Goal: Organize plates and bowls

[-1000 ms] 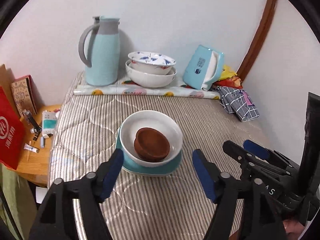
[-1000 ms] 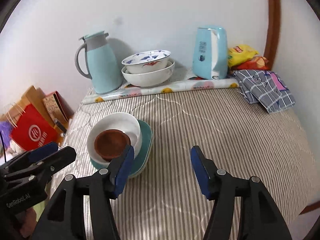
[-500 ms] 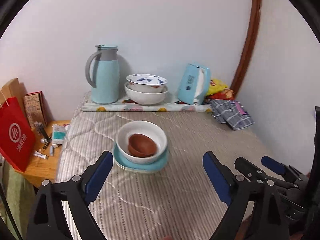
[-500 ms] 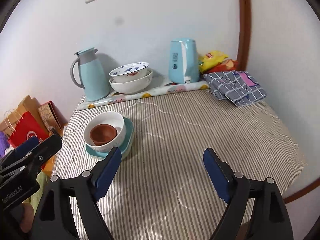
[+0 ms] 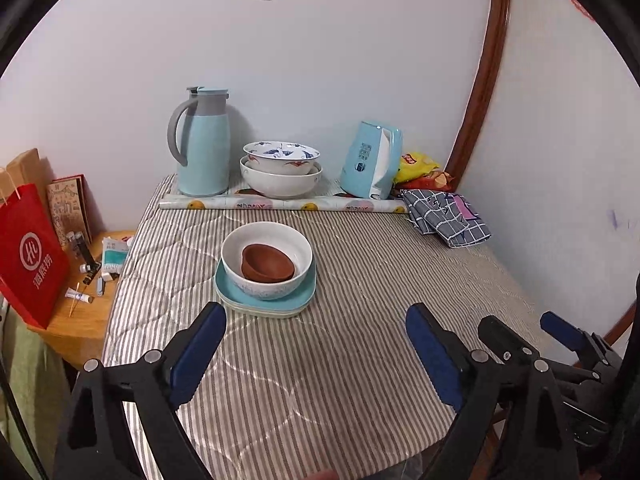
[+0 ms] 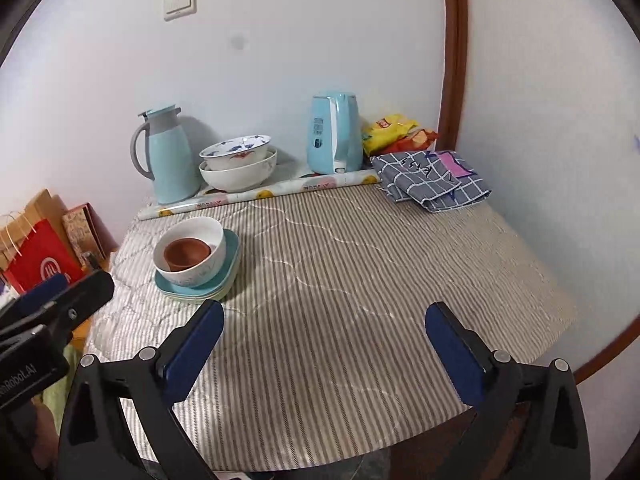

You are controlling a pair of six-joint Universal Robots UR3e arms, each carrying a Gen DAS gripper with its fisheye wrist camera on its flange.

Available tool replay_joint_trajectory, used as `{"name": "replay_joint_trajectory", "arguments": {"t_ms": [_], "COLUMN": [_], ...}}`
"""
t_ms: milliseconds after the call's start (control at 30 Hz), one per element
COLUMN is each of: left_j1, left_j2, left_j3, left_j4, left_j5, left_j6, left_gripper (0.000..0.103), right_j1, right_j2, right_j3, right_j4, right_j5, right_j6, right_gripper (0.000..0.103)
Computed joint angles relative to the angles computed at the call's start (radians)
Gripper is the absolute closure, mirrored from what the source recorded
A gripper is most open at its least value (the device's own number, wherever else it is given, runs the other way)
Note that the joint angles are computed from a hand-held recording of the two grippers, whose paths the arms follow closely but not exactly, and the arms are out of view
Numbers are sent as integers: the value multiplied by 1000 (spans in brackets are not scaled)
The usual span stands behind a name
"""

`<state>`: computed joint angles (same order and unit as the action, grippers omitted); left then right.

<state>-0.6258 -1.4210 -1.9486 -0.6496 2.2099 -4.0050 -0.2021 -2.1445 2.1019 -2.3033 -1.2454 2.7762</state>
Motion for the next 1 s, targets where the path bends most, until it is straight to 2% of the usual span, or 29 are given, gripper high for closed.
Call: {"name": "replay_joint_trajectory", "arguments": {"t_ms": [167,267,567,1000], "left_j1": [-19,-15,-78,-99], "left_j2": [10,25,-9,-14], "left_j3": [9,-4,44,51], "left_j4": [-49,-42,-103,-124], "left_j5": [33,15,89,97], "left_j6": [-50,-50,-76,-87], "left_gripper": [12,12,11,11], "right_j1": [-20,-20,-63,-137], "right_j2": [-50,-69,-137,-217], "right_j3": [18,24,41,38], "right_j4": [20,27,81,169], "right_j5": [7,3,39,95], "right_j6": [-17,-17,-51,-84], "right_gripper": [3,3,3,3]}}
